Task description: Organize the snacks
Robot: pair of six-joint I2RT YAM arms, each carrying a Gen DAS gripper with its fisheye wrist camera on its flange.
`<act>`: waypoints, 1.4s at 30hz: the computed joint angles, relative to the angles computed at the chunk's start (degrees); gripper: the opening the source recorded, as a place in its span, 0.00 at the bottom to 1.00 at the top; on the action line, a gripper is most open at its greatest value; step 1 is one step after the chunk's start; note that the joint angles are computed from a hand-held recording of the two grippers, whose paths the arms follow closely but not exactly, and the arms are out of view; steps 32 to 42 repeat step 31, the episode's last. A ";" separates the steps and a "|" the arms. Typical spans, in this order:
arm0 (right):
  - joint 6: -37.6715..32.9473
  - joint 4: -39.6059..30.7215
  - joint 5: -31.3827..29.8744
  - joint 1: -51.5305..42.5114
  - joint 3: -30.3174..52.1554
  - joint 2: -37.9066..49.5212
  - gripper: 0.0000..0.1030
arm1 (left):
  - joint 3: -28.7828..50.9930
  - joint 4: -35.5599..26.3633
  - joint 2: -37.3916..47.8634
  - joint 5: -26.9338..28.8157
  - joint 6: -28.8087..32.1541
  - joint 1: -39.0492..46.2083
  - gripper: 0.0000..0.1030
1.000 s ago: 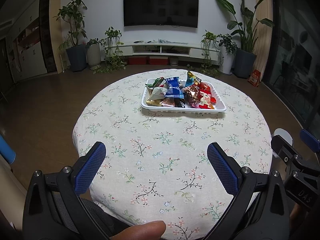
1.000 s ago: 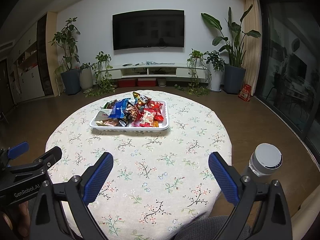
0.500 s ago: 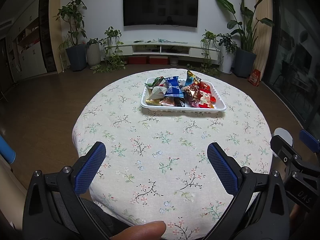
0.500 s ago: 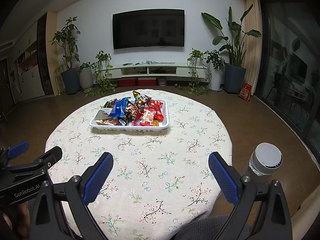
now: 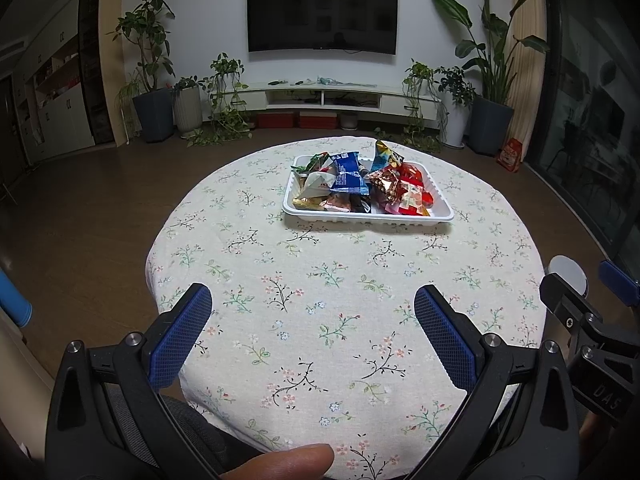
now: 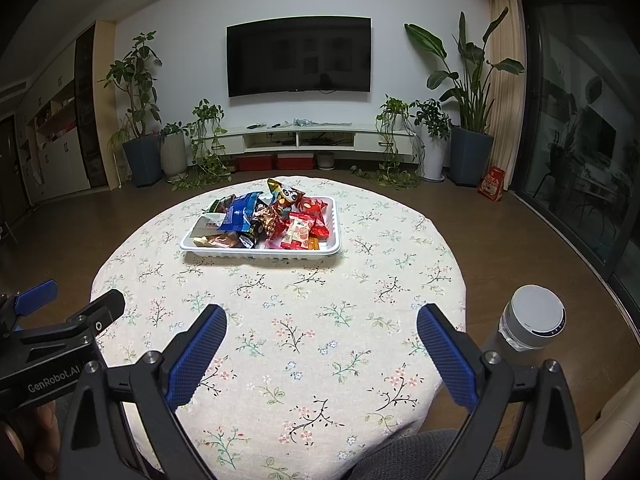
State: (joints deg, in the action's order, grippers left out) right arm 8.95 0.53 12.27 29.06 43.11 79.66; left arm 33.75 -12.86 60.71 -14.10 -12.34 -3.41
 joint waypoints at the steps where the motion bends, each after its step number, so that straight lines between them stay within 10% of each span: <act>1: -0.02 -0.01 0.01 0.01 -0.16 -0.15 0.95 | 0.04 0.03 0.00 -0.07 -0.02 -0.03 1.00; 42: 0.56 -0.16 -0.32 -0.05 -1.32 -0.76 0.95 | -1.57 2.61 -0.31 1.97 0.74 1.14 1.00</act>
